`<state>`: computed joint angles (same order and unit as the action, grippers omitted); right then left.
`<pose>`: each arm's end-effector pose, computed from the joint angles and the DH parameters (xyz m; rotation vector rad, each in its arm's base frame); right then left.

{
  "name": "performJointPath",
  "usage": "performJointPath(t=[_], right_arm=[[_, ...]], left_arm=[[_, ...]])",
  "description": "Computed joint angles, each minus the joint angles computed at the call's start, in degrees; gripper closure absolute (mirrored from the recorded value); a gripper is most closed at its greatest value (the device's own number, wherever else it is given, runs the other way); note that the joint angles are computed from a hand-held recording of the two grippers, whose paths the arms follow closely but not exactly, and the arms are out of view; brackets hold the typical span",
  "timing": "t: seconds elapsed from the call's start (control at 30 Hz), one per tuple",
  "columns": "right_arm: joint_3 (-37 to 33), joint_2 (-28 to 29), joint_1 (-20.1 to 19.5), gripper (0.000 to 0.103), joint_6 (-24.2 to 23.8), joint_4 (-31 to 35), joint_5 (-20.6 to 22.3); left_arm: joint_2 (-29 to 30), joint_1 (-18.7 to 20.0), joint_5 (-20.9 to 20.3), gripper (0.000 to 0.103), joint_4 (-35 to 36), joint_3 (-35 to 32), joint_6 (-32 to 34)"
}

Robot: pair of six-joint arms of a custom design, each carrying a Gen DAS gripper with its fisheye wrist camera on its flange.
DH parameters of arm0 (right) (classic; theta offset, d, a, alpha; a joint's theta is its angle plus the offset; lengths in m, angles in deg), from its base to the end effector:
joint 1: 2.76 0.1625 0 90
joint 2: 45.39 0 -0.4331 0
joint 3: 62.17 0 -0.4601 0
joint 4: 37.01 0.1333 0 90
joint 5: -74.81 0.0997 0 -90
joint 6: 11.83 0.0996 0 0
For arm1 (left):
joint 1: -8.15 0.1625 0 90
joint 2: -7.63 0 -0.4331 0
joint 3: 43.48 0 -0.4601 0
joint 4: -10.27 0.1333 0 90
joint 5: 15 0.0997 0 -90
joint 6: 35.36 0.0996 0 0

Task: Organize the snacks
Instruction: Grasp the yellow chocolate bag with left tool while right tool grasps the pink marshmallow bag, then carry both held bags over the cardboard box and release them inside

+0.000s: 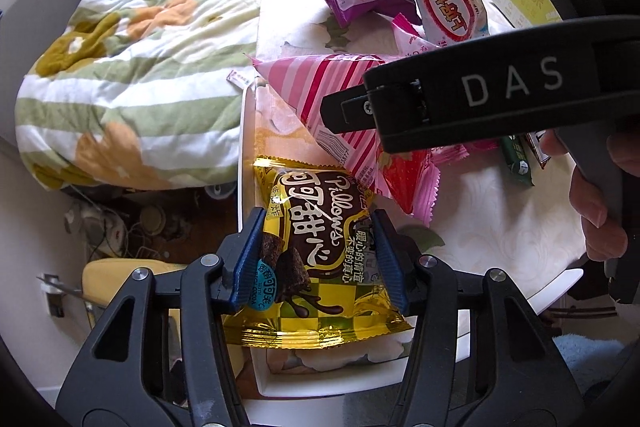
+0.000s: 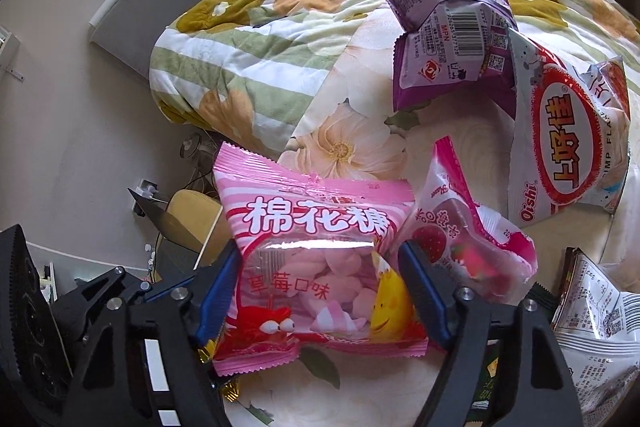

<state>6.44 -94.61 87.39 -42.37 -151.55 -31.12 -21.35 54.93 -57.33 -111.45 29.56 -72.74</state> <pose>0.1081 -0.8245 0.2513 0.7369 -2.7531 0.0192 -0.3920 -0.7193 -0.0344 0.2301 2.3245 -0.4743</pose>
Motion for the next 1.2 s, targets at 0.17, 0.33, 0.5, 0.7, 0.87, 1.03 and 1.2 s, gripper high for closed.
performJointPath(t=[0.17, 0.33, 0.5, 0.7, 0.87, 1.03, 1.2], right_arm=[[-0.41, -0.05, -0.1, 0.037, 0.76, 0.87, 0.2], [-0.32, -0.88, -0.26, 0.039, 1.85, 0.8, 1.94], [0.55, -2.04, -0.2, 0.04, 2.62, -0.14, 3.32], [2.3, -4.56, 0.04, 0.04, 3.13, -2.17, 5.29], [3.56, -7.57, 0.19, 0.04, 4.29, -4.39, 6.93], [4.05, -10.7, 0.38, 0.04, 5.16, -6.77, 8.28], [3.82, -13.44, 0.06, 0.04, 6.02, -10.21, 8.18]], left_arm=[[-0.49, 0.16, -0.85, 0.054, -1.42, 0.54, -0.31], [-1.49, -0.16, -0.43, 0.054, -3.6, 1.87, 0.25], [-2.01, -1.01, 0.27, 0.054, -3.95, 2.38, -0.25], [-2.88, -2.15, 1.32, 0.054, -4.72, 2.63, 0.89], [-2.71, -3.49, 2.75, 0.054, -5.85, 1.06, 3.83], [-0.95, -4.66, 2.92, 0.054, -7.2, -3.39, 8.62], [3.75, -5.56, 3.74, 0.054, -8.64, -11.7, 15.07]])
